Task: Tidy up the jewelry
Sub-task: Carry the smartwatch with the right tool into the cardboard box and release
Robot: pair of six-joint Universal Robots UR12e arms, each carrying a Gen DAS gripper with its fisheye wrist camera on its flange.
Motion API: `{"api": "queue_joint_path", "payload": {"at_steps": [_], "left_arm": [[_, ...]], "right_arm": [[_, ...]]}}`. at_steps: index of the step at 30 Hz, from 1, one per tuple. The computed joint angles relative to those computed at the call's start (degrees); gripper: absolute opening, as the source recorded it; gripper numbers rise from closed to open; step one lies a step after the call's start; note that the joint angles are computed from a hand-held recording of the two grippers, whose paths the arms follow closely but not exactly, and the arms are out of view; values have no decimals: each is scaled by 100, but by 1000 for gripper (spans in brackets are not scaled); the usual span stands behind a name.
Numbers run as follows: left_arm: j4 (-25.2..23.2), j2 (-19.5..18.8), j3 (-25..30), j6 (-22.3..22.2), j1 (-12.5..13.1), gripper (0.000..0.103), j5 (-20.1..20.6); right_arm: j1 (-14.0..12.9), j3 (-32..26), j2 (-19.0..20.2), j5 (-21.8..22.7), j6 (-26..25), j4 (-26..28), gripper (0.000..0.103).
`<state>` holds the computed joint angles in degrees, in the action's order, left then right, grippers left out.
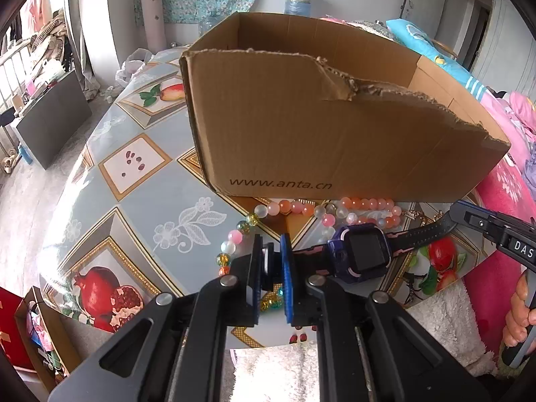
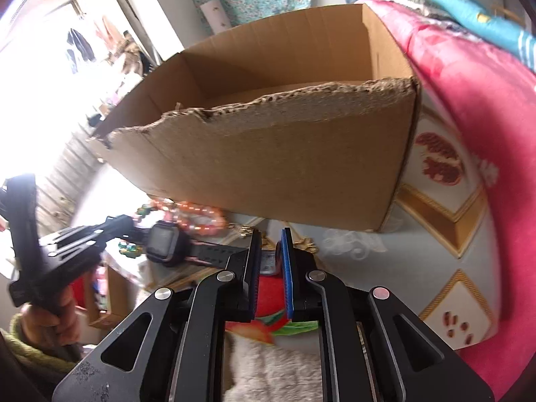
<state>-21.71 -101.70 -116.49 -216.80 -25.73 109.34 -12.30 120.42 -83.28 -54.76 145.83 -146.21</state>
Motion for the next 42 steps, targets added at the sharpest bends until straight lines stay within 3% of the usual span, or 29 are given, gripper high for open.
{"api": "queue_joint_path", "payload": {"at_steps": [7,11,15,21,29,36,39,42], "left_arm": [[6,-18,7,-6,-32,10,97],[-3,-34,24,-13,-55,10,162],[14,-57,40,-13,-85,10,248],[220,15,4,65,-135,9,321],[528,289,-26,415,-200,9,201],[996,521,207,999,-19,9,-58],[992,434,484,1272,228,9,-378],[732,222,837,1453,445,9,-600]], "right_arm": [[13,-104,148,-178,354,184,12],[-41,-127,168,2,489,257,7],[-74,-27,63,179,332,90,1],[15,90,-87,349,116,-256,1],[-27,7,-469,811,-556,68,1],[-46,-390,-477,1432,-635,-275,1],[131,-774,-178,1297,-478,-543,1],[305,-1240,178,1049,-420,-276,1]]}}
